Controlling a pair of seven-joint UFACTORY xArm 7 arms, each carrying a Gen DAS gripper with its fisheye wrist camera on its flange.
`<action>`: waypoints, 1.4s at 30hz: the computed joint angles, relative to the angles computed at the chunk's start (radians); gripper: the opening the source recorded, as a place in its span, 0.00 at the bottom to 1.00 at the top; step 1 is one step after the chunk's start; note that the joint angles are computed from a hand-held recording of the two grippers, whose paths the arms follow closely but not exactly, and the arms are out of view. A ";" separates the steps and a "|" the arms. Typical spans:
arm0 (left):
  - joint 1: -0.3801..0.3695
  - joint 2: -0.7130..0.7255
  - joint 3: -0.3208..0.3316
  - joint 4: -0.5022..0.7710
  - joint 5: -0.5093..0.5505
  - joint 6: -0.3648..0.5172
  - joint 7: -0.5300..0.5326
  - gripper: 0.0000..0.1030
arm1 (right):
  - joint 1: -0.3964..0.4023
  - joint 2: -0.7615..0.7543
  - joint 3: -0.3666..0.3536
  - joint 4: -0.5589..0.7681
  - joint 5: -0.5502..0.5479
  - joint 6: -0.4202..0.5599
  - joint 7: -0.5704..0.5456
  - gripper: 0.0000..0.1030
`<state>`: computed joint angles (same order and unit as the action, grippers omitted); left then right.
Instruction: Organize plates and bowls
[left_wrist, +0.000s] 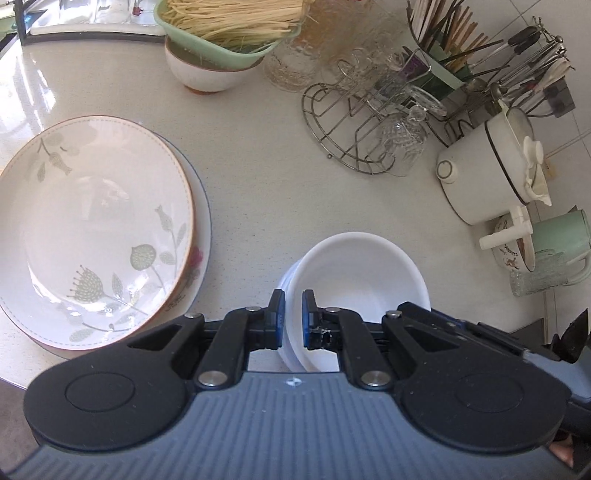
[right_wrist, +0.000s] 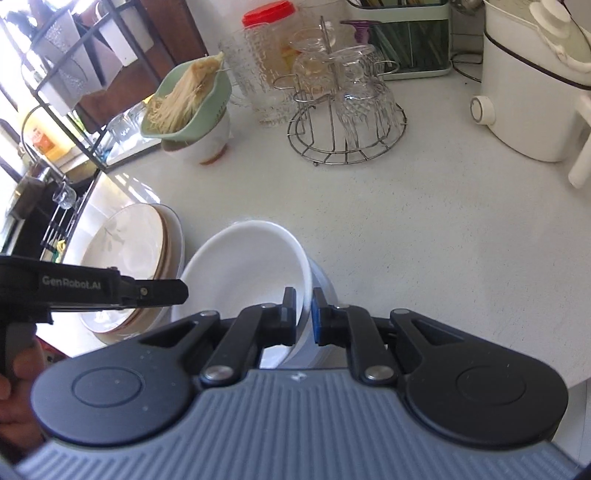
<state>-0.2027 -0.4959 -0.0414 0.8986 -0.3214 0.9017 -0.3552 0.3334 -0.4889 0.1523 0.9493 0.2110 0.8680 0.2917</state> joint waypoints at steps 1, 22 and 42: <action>-0.002 0.000 0.004 -0.001 -0.008 0.001 0.000 0.09 | 0.000 0.003 -0.002 0.004 -0.001 0.003 -0.004 0.21; -0.021 -0.019 0.026 -0.079 -0.105 -0.009 -0.011 0.34 | 0.003 0.020 -0.065 -0.107 0.190 -0.008 0.032 0.37; -0.073 0.086 -0.028 -0.042 -0.116 -0.031 -0.031 0.34 | -0.044 -0.025 -0.043 -0.110 0.055 0.066 0.075 0.12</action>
<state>-0.2759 -0.4095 -0.0697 0.8565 -0.4372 0.8707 -0.3866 0.2891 -0.5143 0.1089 0.8397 0.2657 0.9344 0.3667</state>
